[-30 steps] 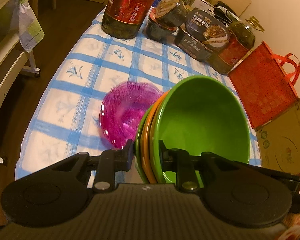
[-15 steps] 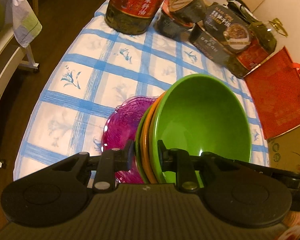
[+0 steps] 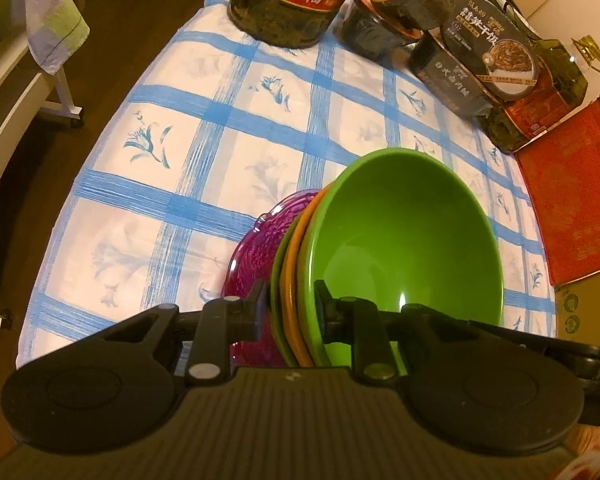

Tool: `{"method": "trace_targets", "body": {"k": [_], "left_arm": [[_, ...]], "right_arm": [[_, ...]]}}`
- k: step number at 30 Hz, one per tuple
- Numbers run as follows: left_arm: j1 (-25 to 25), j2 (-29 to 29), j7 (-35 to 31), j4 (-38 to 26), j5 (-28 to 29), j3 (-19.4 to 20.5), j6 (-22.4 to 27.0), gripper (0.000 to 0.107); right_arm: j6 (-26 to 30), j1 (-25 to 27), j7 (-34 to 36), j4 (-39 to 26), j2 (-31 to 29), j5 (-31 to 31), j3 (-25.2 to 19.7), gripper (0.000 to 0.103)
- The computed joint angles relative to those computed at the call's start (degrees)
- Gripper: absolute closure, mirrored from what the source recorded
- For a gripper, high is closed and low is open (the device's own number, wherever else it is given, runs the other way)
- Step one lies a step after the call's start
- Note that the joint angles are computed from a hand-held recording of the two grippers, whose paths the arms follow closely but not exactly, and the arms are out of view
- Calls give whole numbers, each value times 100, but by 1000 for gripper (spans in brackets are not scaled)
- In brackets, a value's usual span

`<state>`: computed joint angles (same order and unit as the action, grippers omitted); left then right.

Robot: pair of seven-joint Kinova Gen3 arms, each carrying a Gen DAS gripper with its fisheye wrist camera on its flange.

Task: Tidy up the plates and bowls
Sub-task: 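Lower the bowl stack onto the pink plate stack with both grippers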

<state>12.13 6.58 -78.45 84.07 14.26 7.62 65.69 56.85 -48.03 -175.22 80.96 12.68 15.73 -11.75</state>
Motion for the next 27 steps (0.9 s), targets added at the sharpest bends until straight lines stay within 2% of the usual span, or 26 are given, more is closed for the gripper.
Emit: {"method": "trace_targets", "body": {"k": [11, 16, 22, 27], "left_arm": [[16, 64, -87, 57, -26, 13, -135, 87], [28, 53, -154, 84, -59, 15, -150, 87], [-81, 1, -316, 235, 161, -25, -252, 87], [-166, -17, -404, 300, 338, -45, -291, 87]], "right_arm": [[-197, 19, -27, 153, 11, 16, 29, 79], [-283, -104, -326, 281, -30, 236, 27, 79], [-323, -251, -698, 380, -48, 553, 15, 79], [-457, -172, -732, 489, -106, 517, -20, 79]]}}
